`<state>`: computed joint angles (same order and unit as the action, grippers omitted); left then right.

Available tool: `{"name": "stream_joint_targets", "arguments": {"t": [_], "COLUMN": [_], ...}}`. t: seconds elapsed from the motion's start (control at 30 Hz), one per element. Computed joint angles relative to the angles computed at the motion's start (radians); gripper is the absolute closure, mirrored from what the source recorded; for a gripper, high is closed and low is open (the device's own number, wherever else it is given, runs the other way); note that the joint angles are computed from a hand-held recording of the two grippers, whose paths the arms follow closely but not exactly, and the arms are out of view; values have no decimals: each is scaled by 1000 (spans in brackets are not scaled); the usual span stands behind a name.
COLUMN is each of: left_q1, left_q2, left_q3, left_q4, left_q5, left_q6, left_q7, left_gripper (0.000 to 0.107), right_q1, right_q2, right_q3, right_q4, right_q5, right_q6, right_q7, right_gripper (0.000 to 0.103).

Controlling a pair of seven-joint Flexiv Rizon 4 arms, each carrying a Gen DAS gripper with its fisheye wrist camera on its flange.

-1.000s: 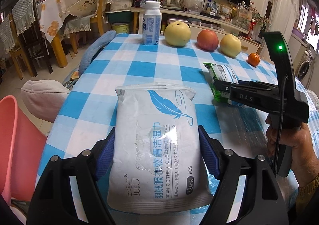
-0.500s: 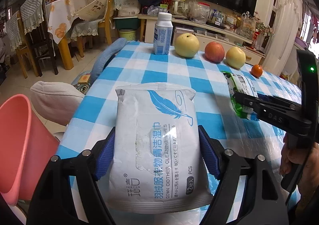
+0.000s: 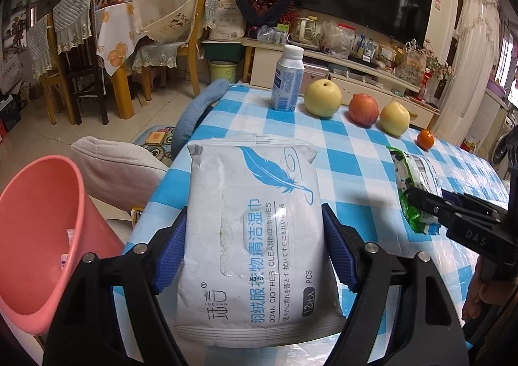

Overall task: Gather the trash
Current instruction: 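Carry the wipes packet and green packet over the pink bucket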

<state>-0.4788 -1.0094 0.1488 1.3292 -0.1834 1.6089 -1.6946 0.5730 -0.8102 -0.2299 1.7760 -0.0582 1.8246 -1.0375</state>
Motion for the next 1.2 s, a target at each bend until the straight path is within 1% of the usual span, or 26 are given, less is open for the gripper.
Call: {"name": "stream_joint_targets", "arguments": {"t": [0.07, 0.17, 0.33, 0.5, 0.7, 0.77, 0.9, 1.07, 1.2], "left_q1": [2, -7, -25, -41, -30, -33, -56, -58, -47], "left_q2": [4, 13, 26, 38, 60, 65, 72, 84, 97], "left_q3": [2, 26, 69, 113, 118, 127, 178, 198, 199], "left_q4": [7, 22, 50, 81, 127, 139, 172, 206, 236], "left_q5": [-1, -6, -19, -45, -78, -94, -135, -175, -198], "left_q6": [7, 22, 47, 68, 99, 106, 119, 131, 139], "left_q7": [-4, -18, -36, -54, -62, -66, -87, -97, -102], "left_gripper": [30, 30, 30, 30, 30, 30, 30, 30, 30], "right_q1": [5, 17, 71, 106, 132, 144, 161, 172, 163], "right_q2": [8, 21, 35, 49, 59, 60, 59, 50, 34], "right_q3": [4, 7, -19, -23, -15, -16, -12, 8, 39], "right_q4": [11, 25, 50, 64, 62, 58, 39, -2, -50], "right_q5": [9, 20, 38, 47, 43, 38, 25, -5, -42], "right_q6": [7, 12, 16, 12, 7, 4, -4, -23, -45], "right_q7": [4, 10, 11, 17, 25, 27, 30, 36, 42], "right_gripper": [65, 65, 65, 65, 65, 65, 65, 65, 65]}}
